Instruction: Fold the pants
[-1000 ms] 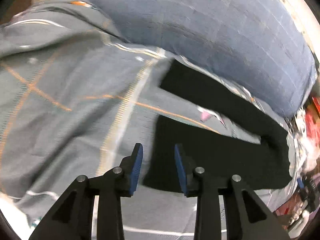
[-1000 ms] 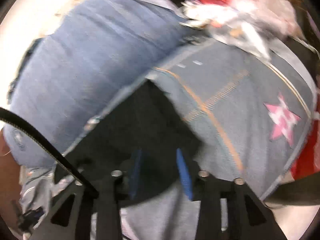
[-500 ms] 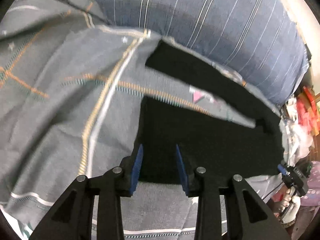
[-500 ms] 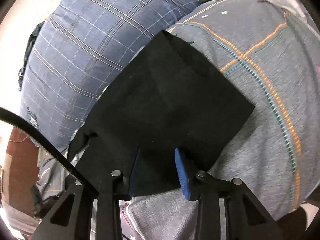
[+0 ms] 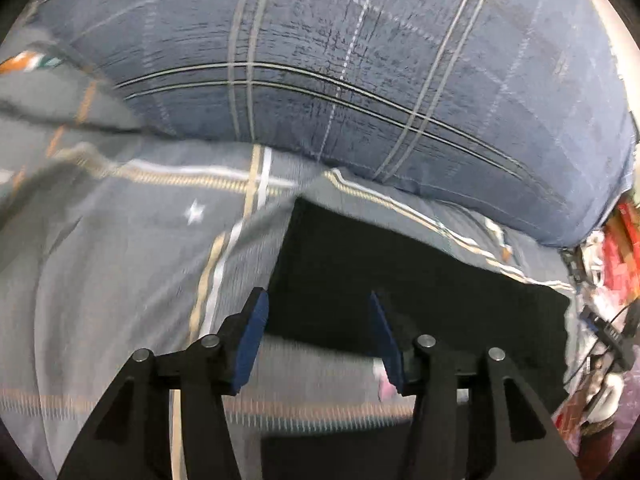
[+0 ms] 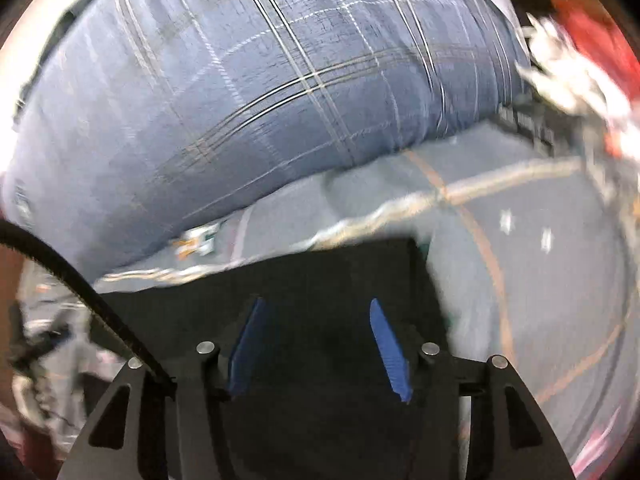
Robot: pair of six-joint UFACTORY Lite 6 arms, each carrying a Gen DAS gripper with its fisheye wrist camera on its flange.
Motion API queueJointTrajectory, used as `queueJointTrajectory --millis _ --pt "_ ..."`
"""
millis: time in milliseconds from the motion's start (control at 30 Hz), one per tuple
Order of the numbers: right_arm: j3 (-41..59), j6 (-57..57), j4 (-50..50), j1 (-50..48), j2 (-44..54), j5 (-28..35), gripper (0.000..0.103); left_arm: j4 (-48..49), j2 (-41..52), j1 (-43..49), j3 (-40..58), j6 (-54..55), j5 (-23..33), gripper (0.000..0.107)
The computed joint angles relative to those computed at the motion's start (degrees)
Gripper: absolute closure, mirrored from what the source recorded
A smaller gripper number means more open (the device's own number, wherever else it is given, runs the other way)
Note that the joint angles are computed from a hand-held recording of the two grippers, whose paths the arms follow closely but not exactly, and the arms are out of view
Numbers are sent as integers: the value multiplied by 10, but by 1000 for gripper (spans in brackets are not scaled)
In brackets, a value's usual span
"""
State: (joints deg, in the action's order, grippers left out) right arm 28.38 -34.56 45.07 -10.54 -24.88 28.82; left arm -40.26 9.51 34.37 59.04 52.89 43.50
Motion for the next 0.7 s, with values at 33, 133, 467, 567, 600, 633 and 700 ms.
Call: queueJointTrajectory --millis 33,133,467,567,600,633,700 --pt "39 13 -24 23 58 -28 42 5 23 -14 18 -9 -9 56" --pt "114 19 -57 69 169 -59 42 32 99 -55 81 -41 -40 56" --pt "229 -84 -29 148 356 -55 40 66 214 -134 181 -38 -56 12" --pt "247 -91 -19 173 382 -60 36 66 207 -155 162 -30 -89 8" --pt "250 -94 -20 185 388 -69 35 58 202 -158 154 -21 -96 22" --pt "251 -91 -25 195 393 -79 35 55 184 -165 133 -15 -119 40" --pt "251 -71 -48 214 395 -87 36 25 168 -167 123 19 -97 95"
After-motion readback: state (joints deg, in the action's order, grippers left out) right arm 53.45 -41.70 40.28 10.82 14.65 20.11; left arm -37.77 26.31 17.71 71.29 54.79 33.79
